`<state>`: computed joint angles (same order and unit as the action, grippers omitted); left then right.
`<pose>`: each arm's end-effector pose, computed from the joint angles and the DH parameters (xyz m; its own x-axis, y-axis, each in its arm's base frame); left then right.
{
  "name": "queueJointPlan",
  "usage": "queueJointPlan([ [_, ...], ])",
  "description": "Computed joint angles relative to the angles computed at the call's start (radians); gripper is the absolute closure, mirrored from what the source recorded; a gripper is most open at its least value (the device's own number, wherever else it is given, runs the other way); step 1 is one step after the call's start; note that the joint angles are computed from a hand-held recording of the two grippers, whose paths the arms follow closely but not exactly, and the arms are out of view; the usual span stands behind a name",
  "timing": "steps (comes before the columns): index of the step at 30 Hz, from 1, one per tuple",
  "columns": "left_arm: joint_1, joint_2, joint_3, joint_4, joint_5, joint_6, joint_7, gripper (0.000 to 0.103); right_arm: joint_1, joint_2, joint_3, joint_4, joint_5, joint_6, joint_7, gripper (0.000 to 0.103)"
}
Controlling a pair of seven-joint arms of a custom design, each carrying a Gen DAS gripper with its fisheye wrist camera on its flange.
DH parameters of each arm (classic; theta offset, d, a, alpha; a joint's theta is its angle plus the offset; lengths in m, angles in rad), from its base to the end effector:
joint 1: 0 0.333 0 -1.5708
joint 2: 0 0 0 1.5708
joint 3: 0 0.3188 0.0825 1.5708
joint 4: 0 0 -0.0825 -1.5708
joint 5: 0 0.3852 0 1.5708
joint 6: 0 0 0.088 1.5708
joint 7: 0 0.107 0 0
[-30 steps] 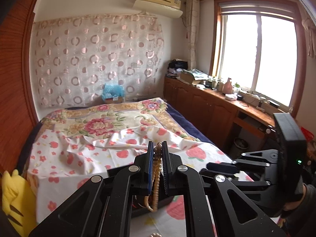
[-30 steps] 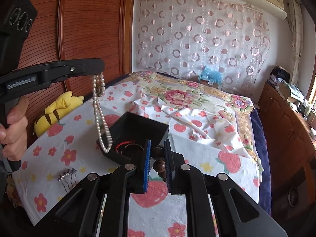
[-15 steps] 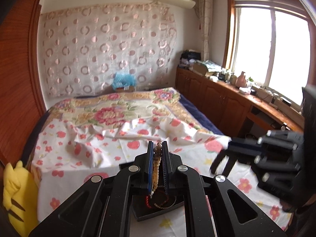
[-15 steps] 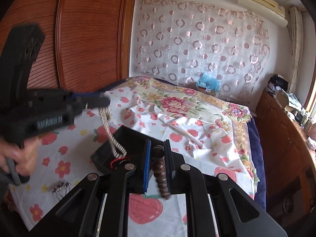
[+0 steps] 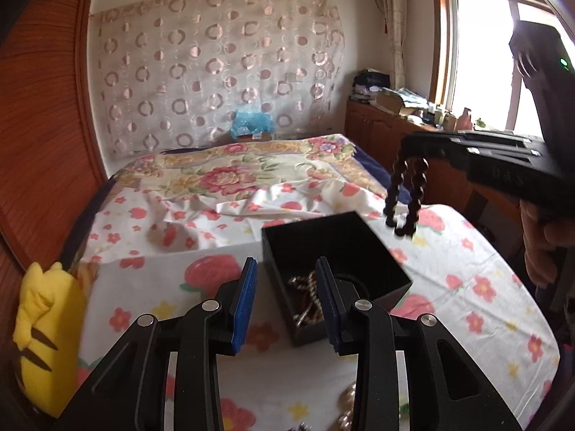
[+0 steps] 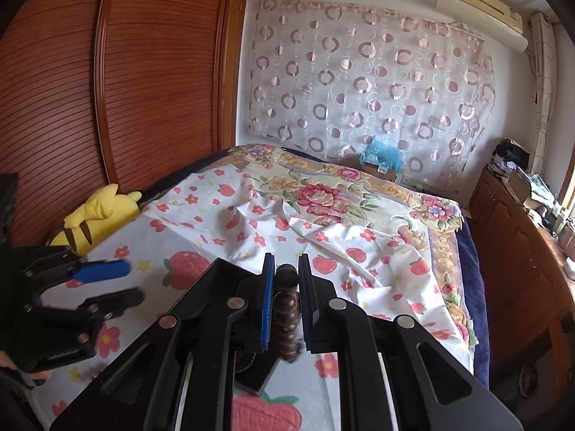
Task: Organize jewelry
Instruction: 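Lower the bead bracelet into the black box and open the right tool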
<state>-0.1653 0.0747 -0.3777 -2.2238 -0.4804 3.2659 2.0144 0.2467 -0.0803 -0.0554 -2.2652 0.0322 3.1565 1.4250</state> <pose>0.5212 -0.2557 0.4551 -0.4579 -0.8887 0.0221 -0.5195 0.2474 -0.8179 0.5475 0.1024 0.5151 0.2516 -0.9637 0.0894 -0.5294 -0.2144 -0.8209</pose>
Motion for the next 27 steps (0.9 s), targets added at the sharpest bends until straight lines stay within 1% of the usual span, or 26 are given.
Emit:
queueJointPlan([
  [1, 0.044, -0.008, -0.046, -0.011, -0.046, -0.001, 0.043, 0.071, -0.016, 0.007, 0.013, 0.006, -0.028, -0.002, 0.029, 0.088],
  [2, 0.097, -0.013, -0.103, -0.016, -0.12, -0.003, 0.111, 0.071, -0.04, 0.019, 0.032, 0.017, -0.077, -0.003, 0.076, 0.088],
  [3, 0.116, -0.017, -0.125, -0.019, -0.162, -0.004, 0.15, 0.071, -0.054, 0.032, 0.042, 0.029, -0.112, -0.006, 0.112, 0.088],
  [4, 0.14, -0.024, -0.153, -0.025, -0.234, -0.006, 0.217, 0.071, -0.053, 0.041, 0.043, 0.036, -0.112, -0.01, 0.115, 0.088],
  [6, 0.157, -0.03, -0.174, -0.023, -0.339, -0.009, 0.316, 0.07, -0.07, 0.063, 0.052, 0.057, -0.176, -0.019, 0.172, 0.088],
  [8, 0.153, -0.04, -0.171, -0.031, -0.42, -0.016, 0.389, 0.07, -0.078, 0.082, 0.055, 0.073, -0.201, -0.017, 0.197, 0.088],
  [10, 0.145, -0.048, -0.169, -0.032, -0.53, -0.023, 0.491, 0.07, -0.082, 0.094, 0.06, 0.085, -0.209, -0.016, 0.208, 0.088],
  [12, 0.122, -0.055, -0.146, -0.042, -0.538, -0.025, 0.498, 0.07, -0.086, 0.092, 0.06, 0.086, -0.241, -0.024, 0.233, 0.088],
  [14, 0.099, -0.056, -0.128, -0.045, -0.582, -0.02, 0.54, 0.07, -0.087, 0.104, 0.051, 0.099, -0.331, -0.03, 0.315, 0.088],
  [16, 0.076, -0.058, -0.118, -0.042, -0.679, -0.014, 0.63, 0.069, -0.087, 0.12, 0.042, 0.115, -0.395, -0.038, 0.374, 0.088],
  [19, 0.04, -0.059, -0.093, -0.04, -0.772, -0.013, 0.722, 0.065, -0.088, 0.14, 0.037, 0.133, -0.428, -0.05, 0.42, 0.088],
  [20, 0.028, -0.06, -0.088, -0.034, -0.855, -0.01, 0.805, 0.065, -0.085, 0.145, 0.03, 0.135, -0.451, -0.05, 0.447, 0.087],
  [21, 0.014, -0.063, -0.079, -0.037, -0.881, -0.007, 0.832, 0.065, -0.094, 0.147, 0.041, 0.131, -0.422, -0.044, 0.428, 0.084],
  [22, 0.002, -0.064, -0.066, -0.041, -0.864, -0.009, 0.818, 0.064, -0.103, 0.146, 0.053, 0.124, -0.389, -0.038, 0.4, 0.082],
  [23, -0.01, -0.068, -0.055, -0.047, -0.869, -0.012, 0.822, 0.064, -0.1, 0.141, 0.049, 0.109, -0.399, -0.025, 0.409, 0.079],
  [25, -0.036, -0.07, -0.033, -0.054, -0.86, -0.017, 0.811, 0.064, -0.106, 0.124, 0.055, 0.073, -0.389, 0.005, 0.379, 0.079],
  [26, -0.049, -0.072, -0.022, -0.055, -0.875, -0.016, 0.826, 0.064, -0.107, 0.113, 0.059, 0.05, -0.382, 0.02, 0.363, 0.079],
  [27, -0.063, -0.072, -0.012, -0.053, -0.906, -0.014, 0.856, 0.064, -0.112, 0.105, 0.07, 0.033, -0.338, 0.029, 0.32, 0.079],
])
